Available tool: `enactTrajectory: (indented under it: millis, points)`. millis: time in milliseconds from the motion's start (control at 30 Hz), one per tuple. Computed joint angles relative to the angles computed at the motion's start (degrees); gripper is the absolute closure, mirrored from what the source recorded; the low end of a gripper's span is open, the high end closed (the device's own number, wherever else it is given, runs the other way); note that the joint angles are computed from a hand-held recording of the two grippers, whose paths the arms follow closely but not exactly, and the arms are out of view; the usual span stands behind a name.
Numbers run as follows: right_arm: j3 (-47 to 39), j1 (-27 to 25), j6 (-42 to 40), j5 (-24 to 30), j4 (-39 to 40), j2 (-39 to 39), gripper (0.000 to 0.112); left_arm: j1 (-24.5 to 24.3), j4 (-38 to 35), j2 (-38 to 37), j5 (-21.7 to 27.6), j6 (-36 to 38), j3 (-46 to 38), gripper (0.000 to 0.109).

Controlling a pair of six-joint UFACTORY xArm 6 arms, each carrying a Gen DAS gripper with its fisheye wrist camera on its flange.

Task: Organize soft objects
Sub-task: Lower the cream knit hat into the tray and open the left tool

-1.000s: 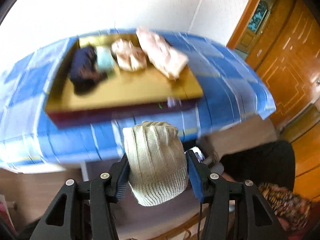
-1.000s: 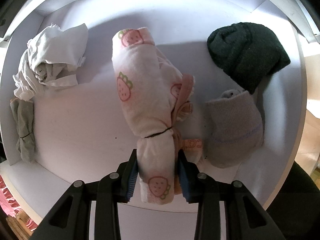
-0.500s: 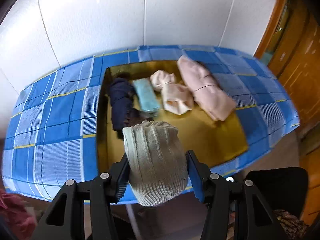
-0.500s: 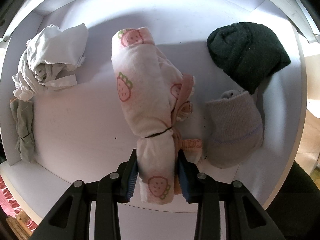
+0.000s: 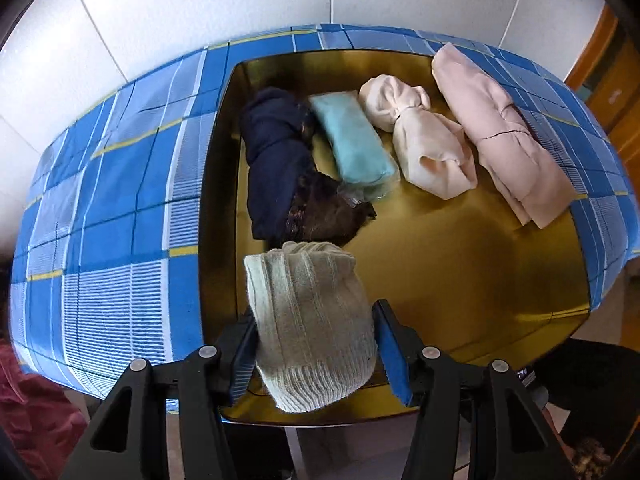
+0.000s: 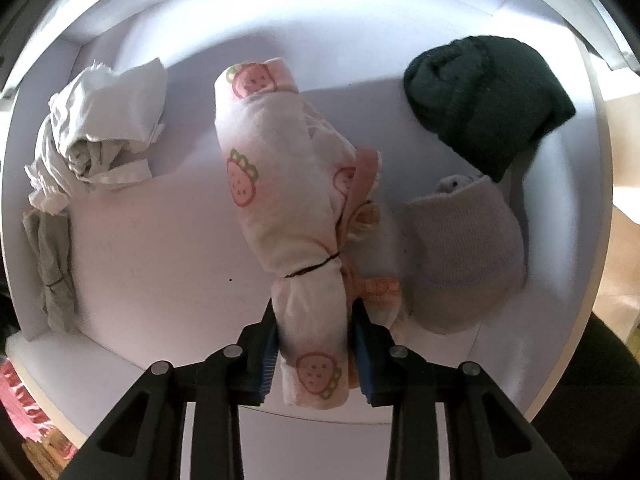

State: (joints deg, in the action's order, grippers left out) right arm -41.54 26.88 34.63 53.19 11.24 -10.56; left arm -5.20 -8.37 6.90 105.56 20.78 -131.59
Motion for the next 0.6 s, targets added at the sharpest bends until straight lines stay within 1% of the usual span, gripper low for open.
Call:
enactTrajectory:
  millis: [133,233,267,300,400,467,500,600]
  points:
    - [1.1,-0.5,-0.6,-0.6,1.2,-1.1,0.082,-0.1,0.7,-3.3,-3.6,0.9,6.0,0.052]
    - [1.7,-0.8,-0.9,-0.6,1.7,-1.9,0.082,0.2,1.5,-5.1,-6.1,1.1,8.7,0.049]
    - [2.0,-1.0,-1.0,-0.7,2.0,-2.3,0.082,0.2,1.9,-5.6,-7.0,1.2,9.4,0.046]
    - [2.0,-1.1,-1.0,-0.7,2.1,-2.5,0.082,0.7,1.4,-6.3,-7.8,1.4,10.2,0.046]
    - [2.1,-1.6,-0.8,-0.4,2.2,-3.6,0.082,1.8,-1.1,-6.6,-8.8,0.6,9.5,0.042]
    - [2.6,-2.0,-0.7,-0.4,2.4,-4.8,0.083,3.0,-3.5,-9.5,-11.7,-0.1,13.3,0.038]
    - [2.7,-1.9,-0.5,-0.4,2.4,-5.1,0.083,4.0,-5.3,-12.3,-14.1,-0.3,17.1,0.035]
    - [3.7,-2.3,-0.2,-0.2,2.5,-7.1,0.083,5.5,-8.4,-18.8,-19.3,-0.1,25.9,0.028]
